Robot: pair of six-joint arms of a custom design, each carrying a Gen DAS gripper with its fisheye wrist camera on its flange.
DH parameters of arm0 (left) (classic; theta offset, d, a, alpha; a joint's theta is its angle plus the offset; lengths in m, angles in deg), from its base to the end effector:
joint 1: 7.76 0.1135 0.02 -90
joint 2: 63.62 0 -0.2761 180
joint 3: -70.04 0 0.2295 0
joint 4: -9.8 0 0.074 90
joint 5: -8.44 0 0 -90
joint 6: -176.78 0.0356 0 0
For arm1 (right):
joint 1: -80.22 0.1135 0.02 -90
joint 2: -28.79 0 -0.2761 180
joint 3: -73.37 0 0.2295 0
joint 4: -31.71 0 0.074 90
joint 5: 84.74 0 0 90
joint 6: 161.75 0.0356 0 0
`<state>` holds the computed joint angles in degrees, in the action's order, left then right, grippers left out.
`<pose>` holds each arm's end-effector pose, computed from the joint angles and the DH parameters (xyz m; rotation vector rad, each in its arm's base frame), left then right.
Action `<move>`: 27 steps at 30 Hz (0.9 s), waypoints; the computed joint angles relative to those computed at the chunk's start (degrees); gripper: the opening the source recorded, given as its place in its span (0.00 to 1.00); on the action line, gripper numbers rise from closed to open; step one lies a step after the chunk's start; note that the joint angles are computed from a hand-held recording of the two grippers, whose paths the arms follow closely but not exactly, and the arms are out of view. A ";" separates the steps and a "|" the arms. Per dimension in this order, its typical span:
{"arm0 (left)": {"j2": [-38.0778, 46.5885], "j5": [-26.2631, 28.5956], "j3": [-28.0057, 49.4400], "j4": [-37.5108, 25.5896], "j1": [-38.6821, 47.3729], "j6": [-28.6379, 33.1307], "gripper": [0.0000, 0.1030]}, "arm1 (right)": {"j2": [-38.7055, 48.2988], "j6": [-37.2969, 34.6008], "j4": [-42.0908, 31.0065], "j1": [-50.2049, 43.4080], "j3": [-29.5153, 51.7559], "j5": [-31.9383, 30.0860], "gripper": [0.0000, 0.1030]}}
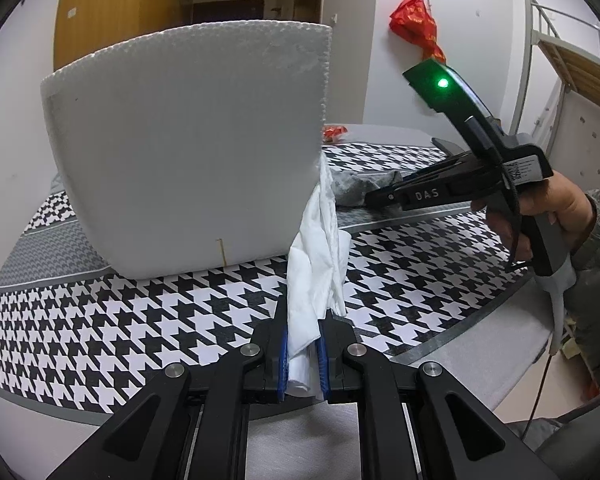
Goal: Organize soft objects
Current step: 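Close the right gripper on the grey sock and lift it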
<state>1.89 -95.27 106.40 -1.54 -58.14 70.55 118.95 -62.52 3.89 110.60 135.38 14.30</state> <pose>0.1267 -0.1399 0.1825 0.5471 2.2103 -0.3472 0.2480 0.1389 0.1909 -0.4042 2.4987 0.0742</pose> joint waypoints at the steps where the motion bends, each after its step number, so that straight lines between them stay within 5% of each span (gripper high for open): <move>1: -0.11 -0.33 -0.07 0.04 -0.38 -0.19 0.12 | -1.38 0.33 0.02 0.10 -1.01 -0.22 0.23; 11: -0.14 -2.83 0.87 -0.64 -6.06 -2.03 0.12 | -18.25 6.75 -5.50 4.23 -11.16 2.75 0.23; 19: 0.62 -4.20 1.11 0.06 -8.97 -2.76 0.12 | -33.81 18.16 -17.53 16.54 -16.80 11.32 0.24; 23: 2.01 -4.19 1.22 0.83 -9.28 -2.73 0.12 | -32.34 19.45 -16.75 21.28 -17.91 15.93 0.51; 27: 2.31 -4.11 1.30 0.99 -9.07 -2.61 0.12 | -32.05 18.34 -13.32 21.94 -19.18 16.08 0.53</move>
